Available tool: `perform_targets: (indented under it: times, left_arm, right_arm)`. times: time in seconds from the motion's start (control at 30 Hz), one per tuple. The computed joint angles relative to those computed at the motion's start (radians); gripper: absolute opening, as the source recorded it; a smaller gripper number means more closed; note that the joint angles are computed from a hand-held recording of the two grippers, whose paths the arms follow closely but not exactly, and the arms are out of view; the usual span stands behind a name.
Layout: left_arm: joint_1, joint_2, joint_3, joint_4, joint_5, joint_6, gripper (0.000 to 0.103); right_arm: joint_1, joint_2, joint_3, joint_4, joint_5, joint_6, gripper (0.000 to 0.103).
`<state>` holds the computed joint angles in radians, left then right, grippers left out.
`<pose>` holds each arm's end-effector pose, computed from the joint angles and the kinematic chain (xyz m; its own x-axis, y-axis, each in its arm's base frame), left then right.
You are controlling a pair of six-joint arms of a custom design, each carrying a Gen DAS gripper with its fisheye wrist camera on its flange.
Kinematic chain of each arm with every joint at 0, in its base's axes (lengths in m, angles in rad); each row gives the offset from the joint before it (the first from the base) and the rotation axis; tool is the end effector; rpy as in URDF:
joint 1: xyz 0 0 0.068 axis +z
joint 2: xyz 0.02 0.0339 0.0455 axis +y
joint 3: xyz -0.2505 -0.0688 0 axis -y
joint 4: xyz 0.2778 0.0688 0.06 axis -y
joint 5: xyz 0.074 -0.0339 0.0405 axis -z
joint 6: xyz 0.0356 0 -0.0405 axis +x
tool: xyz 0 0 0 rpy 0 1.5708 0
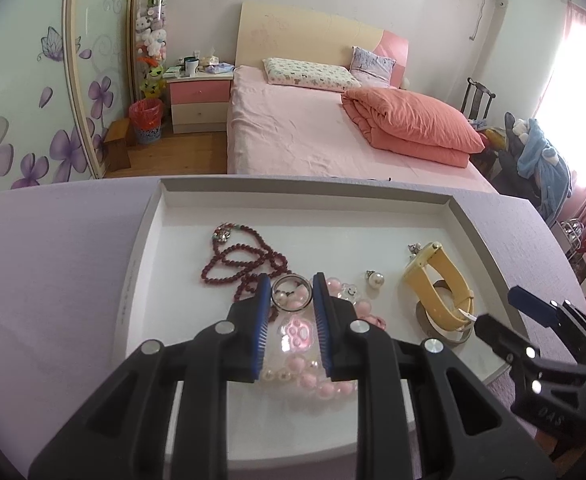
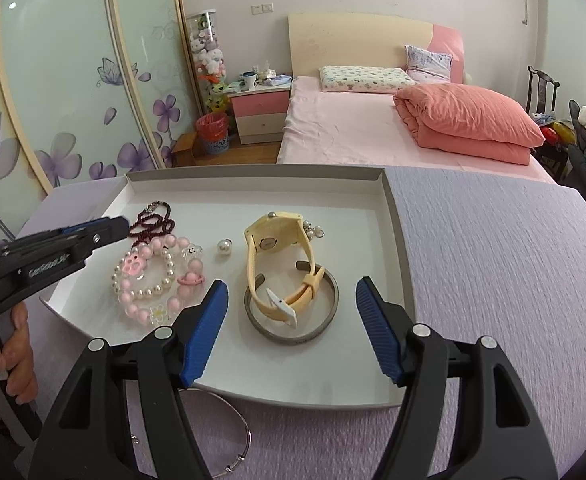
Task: Organize jewelry
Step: 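Lift both open tools out of the tray and back over the bed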
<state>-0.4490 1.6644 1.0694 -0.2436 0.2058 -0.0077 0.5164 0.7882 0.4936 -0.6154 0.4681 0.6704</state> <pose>0.3391 -0.1714 0.1759 -0.6742 0.3165 -0.6673 0.5428 0.8250 -0.1571 0.1745 0.0806 0.1844 -0.6621 0.2617 -0.7022 0.2700 0.9574 0.1022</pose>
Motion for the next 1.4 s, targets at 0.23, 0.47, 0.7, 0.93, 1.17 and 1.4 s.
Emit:
perform_targets:
  times: [0.23, 0.47, 0.7, 0.93, 1.17, 1.4]
  left_arm:
    - [0.024, -0.017, -0.024, 0.034, 0.019, -0.079, 0.061]
    - [0.095, -0.207, -0.158, 0.021, 0.071, -0.057, 0.076]
    - [0.199, -0.519, -0.365, -0.035, 0.095, 0.03, 0.086]
    - [0.321, -0.782, -0.511, -0.138, 0.135, 0.146, 0.09]
    - [0.465, -0.924, -0.574, -0.25, 0.218, 0.247, 0.091]
    - [0.536, -0.955, -0.577, -0.297, 0.278, 0.296, 0.091]
  right_arm:
    - [0.064, -0.026, -0.007, -0.047, 0.05, 0.038, 0.068]
    - [0.185, -0.112, -0.012, -0.165, 0.126, 0.159, 0.069]
    - [0.379, -0.158, -0.011, -0.313, 0.222, 0.385, 0.069]
    - [0.56, -0.084, -0.004, -0.397, 0.261, 0.628, 0.07]
    - [0.65, 0.052, -0.001, -0.371, 0.228, 0.742, 0.073]
    - [0.658, 0.143, 0.012, -0.34, 0.196, 0.759, 0.077]
